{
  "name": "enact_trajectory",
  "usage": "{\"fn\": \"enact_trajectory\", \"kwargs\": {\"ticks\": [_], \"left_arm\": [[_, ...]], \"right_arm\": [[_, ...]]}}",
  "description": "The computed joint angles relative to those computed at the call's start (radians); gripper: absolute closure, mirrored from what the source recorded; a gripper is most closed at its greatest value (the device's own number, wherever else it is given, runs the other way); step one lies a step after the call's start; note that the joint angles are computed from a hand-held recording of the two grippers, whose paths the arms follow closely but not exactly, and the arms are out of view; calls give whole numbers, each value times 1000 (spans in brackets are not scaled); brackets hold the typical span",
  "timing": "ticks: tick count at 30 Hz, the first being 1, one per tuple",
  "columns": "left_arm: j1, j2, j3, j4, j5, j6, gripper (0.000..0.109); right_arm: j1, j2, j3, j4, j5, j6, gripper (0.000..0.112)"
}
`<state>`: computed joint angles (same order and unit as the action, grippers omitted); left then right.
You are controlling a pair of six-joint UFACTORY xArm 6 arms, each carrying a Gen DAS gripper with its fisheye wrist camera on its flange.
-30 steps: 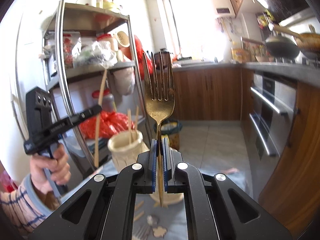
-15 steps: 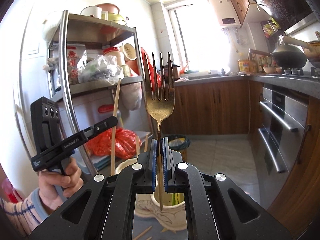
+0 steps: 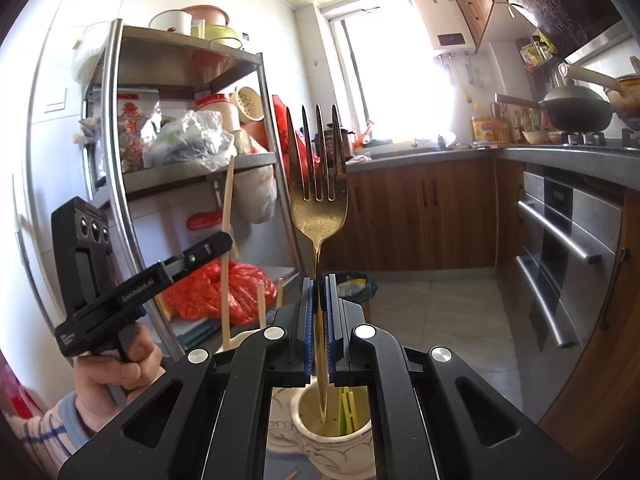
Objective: Organize utensils
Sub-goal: 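Lift the chopstick over the larger cup while the right tool carries the gold fork to the smaller cup, then open the left tool dropping the chopstick in while the right tool releases the gold fork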
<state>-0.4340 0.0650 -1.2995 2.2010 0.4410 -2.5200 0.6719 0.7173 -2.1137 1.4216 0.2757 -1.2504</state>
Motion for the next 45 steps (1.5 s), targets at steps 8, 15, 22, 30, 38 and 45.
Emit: {"fn": "enact_trajectory", "kwargs": {"ticks": [8, 15, 22, 30, 38, 45], "left_arm": [[-25, 40, 10, -76, 82, 108, 104], [-29, 59, 34, -166, 66, 185, 104], [-36, 56, 57, -253, 70, 254, 104], [-24, 86, 35, -378, 51, 358, 104], [-10, 105, 20, -471, 25, 452, 104], [-9, 114, 11, -478, 22, 464, 104]], "right_arm": [[16, 62, -49, -173, -31, 139, 106], [14, 116, -83, -407, -20, 344, 106], [17, 152, -107, -590, 2, 496, 106], [13, 230, -214, -683, 57, 605, 106], [4, 327, -355, -774, 111, 713, 106], [1, 367, -413, -754, 119, 722, 106]]}}
